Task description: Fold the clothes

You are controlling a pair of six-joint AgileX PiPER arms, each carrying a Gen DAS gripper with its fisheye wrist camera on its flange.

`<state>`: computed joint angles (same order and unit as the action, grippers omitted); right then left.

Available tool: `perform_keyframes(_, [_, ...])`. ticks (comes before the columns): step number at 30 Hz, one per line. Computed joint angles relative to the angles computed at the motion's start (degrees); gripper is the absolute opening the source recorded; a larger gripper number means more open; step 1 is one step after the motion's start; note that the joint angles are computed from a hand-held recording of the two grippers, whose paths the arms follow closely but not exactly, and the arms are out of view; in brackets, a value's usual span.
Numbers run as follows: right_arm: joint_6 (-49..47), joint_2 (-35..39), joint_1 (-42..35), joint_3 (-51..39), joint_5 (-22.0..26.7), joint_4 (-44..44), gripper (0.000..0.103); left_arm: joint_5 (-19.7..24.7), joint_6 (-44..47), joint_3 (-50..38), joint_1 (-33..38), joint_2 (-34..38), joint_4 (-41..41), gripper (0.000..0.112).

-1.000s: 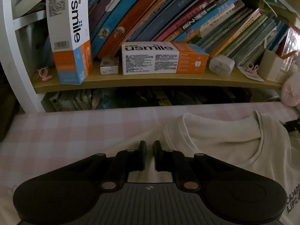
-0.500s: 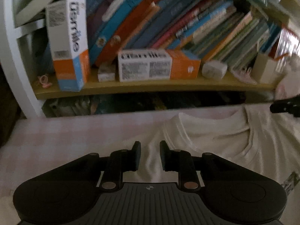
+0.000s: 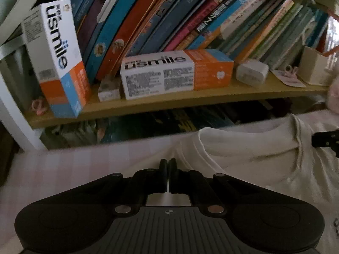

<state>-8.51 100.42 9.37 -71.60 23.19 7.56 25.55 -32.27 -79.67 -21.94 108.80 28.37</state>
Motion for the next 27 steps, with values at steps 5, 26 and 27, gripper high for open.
perform_keyframes(5, [5.14,4.08,0.34,-5.81,1.55,-4.12,0.006,5.39,-1.36,-7.70,-1.31,4.80,3.95,0.000])
perform_keyframes(26, [-20.34,-33.14,-9.21,24.92,14.23,19.46,0.051,12.16,-8.03,34.62,-12.20,-43.84,4.18,0.040])
perform_keyframes(27, [-19.76,-36.93,-9.59,26.91,15.93,18.85,0.051,15.92,-11.53,35.99,-15.78,-46.91,5.79,0.042])
